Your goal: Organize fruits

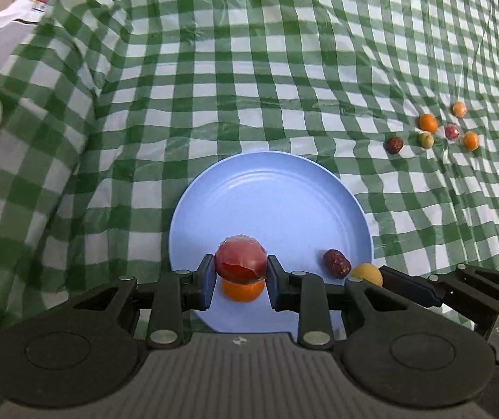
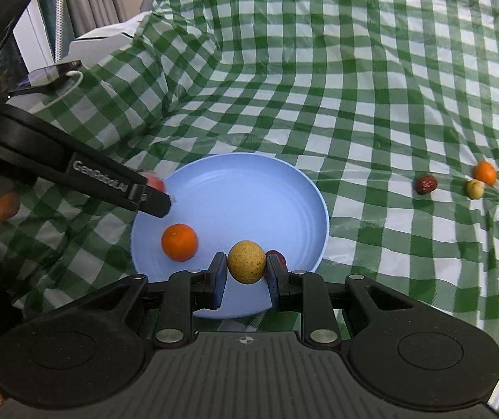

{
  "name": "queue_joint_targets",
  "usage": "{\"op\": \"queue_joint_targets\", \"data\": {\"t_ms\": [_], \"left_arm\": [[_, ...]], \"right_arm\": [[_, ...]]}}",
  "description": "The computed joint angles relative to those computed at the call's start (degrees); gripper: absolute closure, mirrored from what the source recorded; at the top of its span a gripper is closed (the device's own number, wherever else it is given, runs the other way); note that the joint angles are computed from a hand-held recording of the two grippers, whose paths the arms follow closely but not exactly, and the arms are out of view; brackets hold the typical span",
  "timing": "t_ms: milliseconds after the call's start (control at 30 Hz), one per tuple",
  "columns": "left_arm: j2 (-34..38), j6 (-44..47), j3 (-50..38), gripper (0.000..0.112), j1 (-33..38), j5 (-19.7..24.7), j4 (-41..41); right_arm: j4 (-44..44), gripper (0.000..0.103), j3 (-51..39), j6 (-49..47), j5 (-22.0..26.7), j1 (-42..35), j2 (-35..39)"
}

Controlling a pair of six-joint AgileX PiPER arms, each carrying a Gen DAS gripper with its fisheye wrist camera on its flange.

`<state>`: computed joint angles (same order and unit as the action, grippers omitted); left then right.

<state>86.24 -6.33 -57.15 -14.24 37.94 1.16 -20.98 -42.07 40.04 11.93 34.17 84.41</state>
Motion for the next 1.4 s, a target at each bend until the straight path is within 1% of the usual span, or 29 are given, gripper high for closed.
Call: {"op": "queue_joint_targets", "data": {"t_ms": [133, 200, 233, 267, 300, 333, 367, 400, 467, 500, 533, 567, 667, 767, 900, 967, 1067, 1167, 1267, 1400], "left_arm": [[4.4, -0.6, -2.1, 0.079, -0.5, -0.8, 1.3], [6.1, 0.0, -2.7, 0.078, -0.5, -1.4, 1.5], [6.5, 0.6, -2.8, 0.072, -0.3, -1.9, 1.5], [6.9, 2.2, -2.8, 0.061, -0.1, -2.4, 0.9], [7.2, 3.0, -2.9, 0.036, 0.0, -2.5, 0.7], [6.7, 1.9, -2.3, 0.019, -0.2, -3.4, 1.8], [5.5, -1.3, -1.1, 0.014, -0.7, -5.1, 4.6], [4.3, -3.1, 0.0, 0.010, -0.9, -6.1, 6.2], [1.6, -2.4, 1.4, 0.010, -0.5, -6.5, 5.8], [0.1, -2.1, 2.0, 0.010, -0.4, -5.9, 5.4], [-1.5, -3.2, 2.8, 0.010, -0.7, -5.2, 6.1], [-3.2, -4.9, 3.7, 0.010, -1.1, -4.2, 7.1], [-8.9, -8.4, 6.4, 0.010, -2.1, -0.4, 8.3], [-15.1, -13.5, 8.7, 0.010, -2.7, 4.2, 9.4], [-22.3, -22.3, 11.2, 0.010, -6.8, 8.4, 14.6], [-25.3, -25.2, 12.0, 0.010, -9.5, 10.5, 16.3], [-29.1, -29.9, 13.2, 0.010, -14.2, 12.8, 19.3], [-32.2, -35.7, 13.7, 0.010, -19.5, 15.5, 23.3], [-34.2, -41.6, 13.7, 0.010, -25.1, 18.6, 27.2], [-36.0, -47.7, 13.4, 0.010, -31.6, 22.9, 31.8]], "right_arm": [[5.0, 0.077, -1.6, -5.9, -1.4, -1.4, 3.8], [11.0, 0.077, -2.2, -12.2, -1.7, -2.2, 5.1], [13.7, 0.077, -2.2, -14.7, -2.0, -2.6, 5.5], [14.8, 0.075, -1.9, -15.5, -2.7, -2.8, 5.6], [16.3, 0.072, -2.0, -16.7, -2.8, -2.9, 5.6], [19.4, 0.060, -2.3, -19.6, -2.6, -3.2, 5.7], [21.8, 0.047, -2.5, -21.8, -2.2, -3.5, 5.4], [22.2, 0.041, -2.5, -21.8, -1.9, -3.6, 4.8], [19.6, 0.020, -2.3, -18.8, -0.5, -3.3, 2.8], [17.5, 0.017, -2.1, -16.5, 0.4, -3.0, 1.6], [14.8, 0.012, -1.7, -13.6, 1.3, -2.5, 0.3], [13.0, 0.009, -1.4, -11.5, 2.3, -2.0, -0.9], [9.9, 0.007, 0.0, -7.3, 5.6, 0.4, -5.2], [3.8, 0.005, 1.7, 0.0, 8.4, 4.5, -9.9], [-12.4, 0.003, 2.4, 16.8, 13.9, 12.3, -14.8], [-17.4, 0.003, 2.1, 22.2, 16.9, 15.2, -16.7], [-22.2, 0.003, 2.4, 28.0, 21.1, 18.9, -19.9], [-27.0, 0.001, 2.7, 34.3, 26.9, 24.2, -21.9], [-27.8, 0.001, 2.9, 36.4, 30.5, 28.0, -24.0], [-30.9, 0.001, 2.4, 40.2, 35.3, 33.1, -24.6]]}}
